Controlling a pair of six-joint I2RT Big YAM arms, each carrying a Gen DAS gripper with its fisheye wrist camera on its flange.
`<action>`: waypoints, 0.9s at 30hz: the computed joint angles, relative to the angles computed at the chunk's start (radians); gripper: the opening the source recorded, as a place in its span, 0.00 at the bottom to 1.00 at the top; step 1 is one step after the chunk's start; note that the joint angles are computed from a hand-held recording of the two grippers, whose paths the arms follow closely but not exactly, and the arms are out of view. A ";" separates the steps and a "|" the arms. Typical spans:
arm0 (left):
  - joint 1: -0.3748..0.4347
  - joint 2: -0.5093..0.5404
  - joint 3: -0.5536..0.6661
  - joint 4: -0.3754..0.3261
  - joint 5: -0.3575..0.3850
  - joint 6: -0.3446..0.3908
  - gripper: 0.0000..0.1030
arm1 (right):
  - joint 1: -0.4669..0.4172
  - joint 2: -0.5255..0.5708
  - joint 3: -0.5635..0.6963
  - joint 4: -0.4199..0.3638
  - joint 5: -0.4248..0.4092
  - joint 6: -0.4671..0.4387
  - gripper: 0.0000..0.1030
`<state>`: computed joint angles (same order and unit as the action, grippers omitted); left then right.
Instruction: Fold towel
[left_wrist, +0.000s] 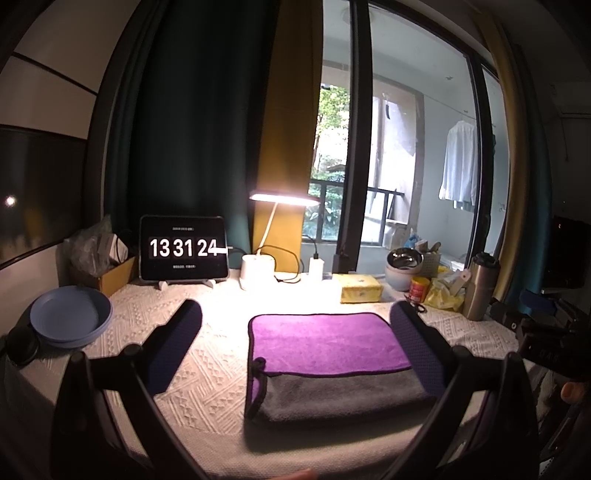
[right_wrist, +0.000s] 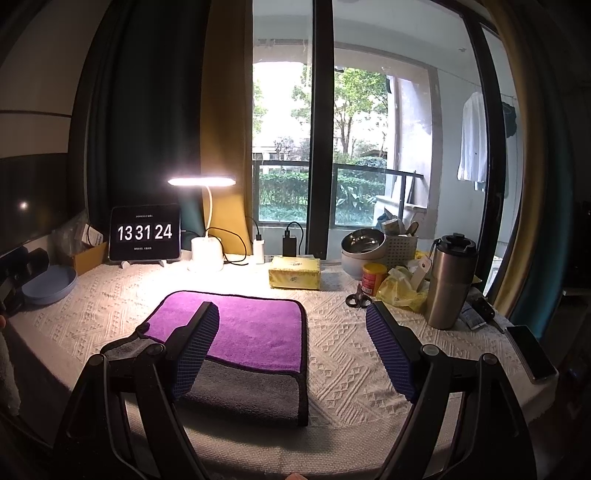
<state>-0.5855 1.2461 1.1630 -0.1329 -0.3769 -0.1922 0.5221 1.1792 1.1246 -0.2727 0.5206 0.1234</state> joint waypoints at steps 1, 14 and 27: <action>0.000 0.000 0.000 0.000 0.000 0.000 0.99 | 0.000 0.001 0.001 -0.001 0.000 0.001 0.82; 0.013 0.003 -0.005 0.001 0.007 -0.001 0.99 | 0.004 0.008 0.007 -0.009 0.003 0.006 0.82; 0.061 0.082 0.049 -0.050 0.045 0.007 0.99 | -0.038 0.064 0.022 -0.007 -0.057 0.015 0.82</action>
<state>-0.5246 1.3278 1.2118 -0.1833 -0.3322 -0.1857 0.4839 1.2431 1.1469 -0.2795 0.4633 0.1386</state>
